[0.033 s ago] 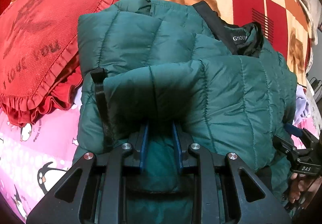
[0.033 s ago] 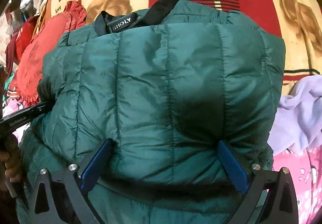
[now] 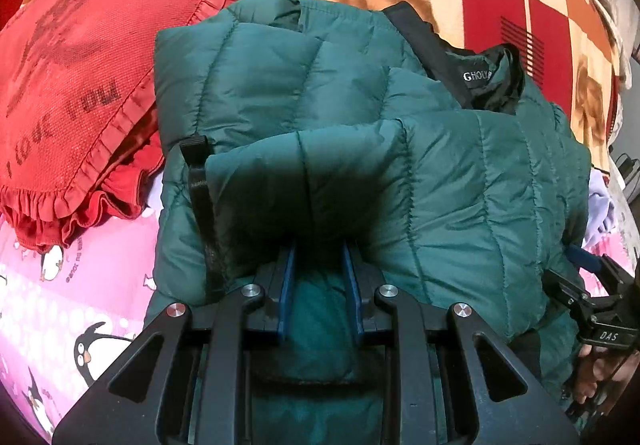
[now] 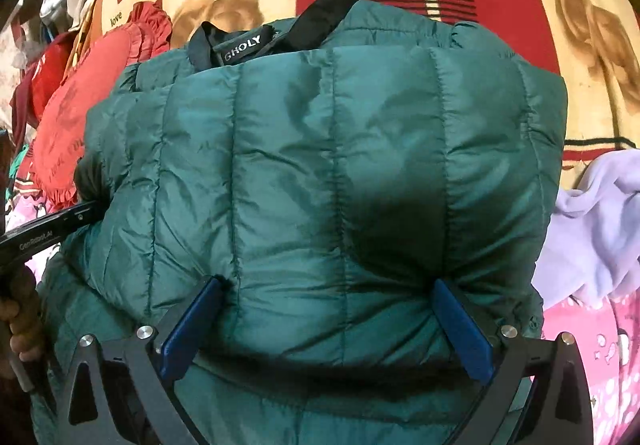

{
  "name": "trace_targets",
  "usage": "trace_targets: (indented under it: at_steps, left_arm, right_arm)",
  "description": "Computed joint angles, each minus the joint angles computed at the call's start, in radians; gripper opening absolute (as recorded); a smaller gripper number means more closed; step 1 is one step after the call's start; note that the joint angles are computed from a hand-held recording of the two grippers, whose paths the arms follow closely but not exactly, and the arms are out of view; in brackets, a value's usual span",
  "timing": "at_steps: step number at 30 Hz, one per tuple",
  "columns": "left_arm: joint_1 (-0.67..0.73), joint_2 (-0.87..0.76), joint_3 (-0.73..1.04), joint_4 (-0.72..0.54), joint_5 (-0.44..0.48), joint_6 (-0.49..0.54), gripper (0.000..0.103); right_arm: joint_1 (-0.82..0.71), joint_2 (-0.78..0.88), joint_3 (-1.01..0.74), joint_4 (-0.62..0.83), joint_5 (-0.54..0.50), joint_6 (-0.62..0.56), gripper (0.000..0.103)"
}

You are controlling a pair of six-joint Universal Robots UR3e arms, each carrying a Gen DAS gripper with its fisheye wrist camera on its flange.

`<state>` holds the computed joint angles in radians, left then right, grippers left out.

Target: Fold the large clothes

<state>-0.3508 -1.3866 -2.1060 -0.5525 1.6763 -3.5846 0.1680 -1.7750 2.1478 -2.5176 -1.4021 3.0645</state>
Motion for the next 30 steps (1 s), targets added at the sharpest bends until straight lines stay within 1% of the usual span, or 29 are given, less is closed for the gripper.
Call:
trace_targets:
  at_steps: [6,18,30]
  left_arm:
    - [-0.018,-0.025,0.019,0.004,0.033,0.002,0.022]
    - [-0.013,-0.023,0.006,0.022,0.023,-0.003,0.022]
    - [-0.011,-0.022,-0.001,0.032,0.022,-0.007,0.023]
  right_arm:
    - [-0.013,-0.030,0.040,-0.022,0.007,-0.012,0.103]
    - [-0.027,-0.045,0.069,-0.051,0.023,-0.020,0.103]
    - [-0.025,-0.052,0.080,-0.066,0.014,-0.029,0.103]
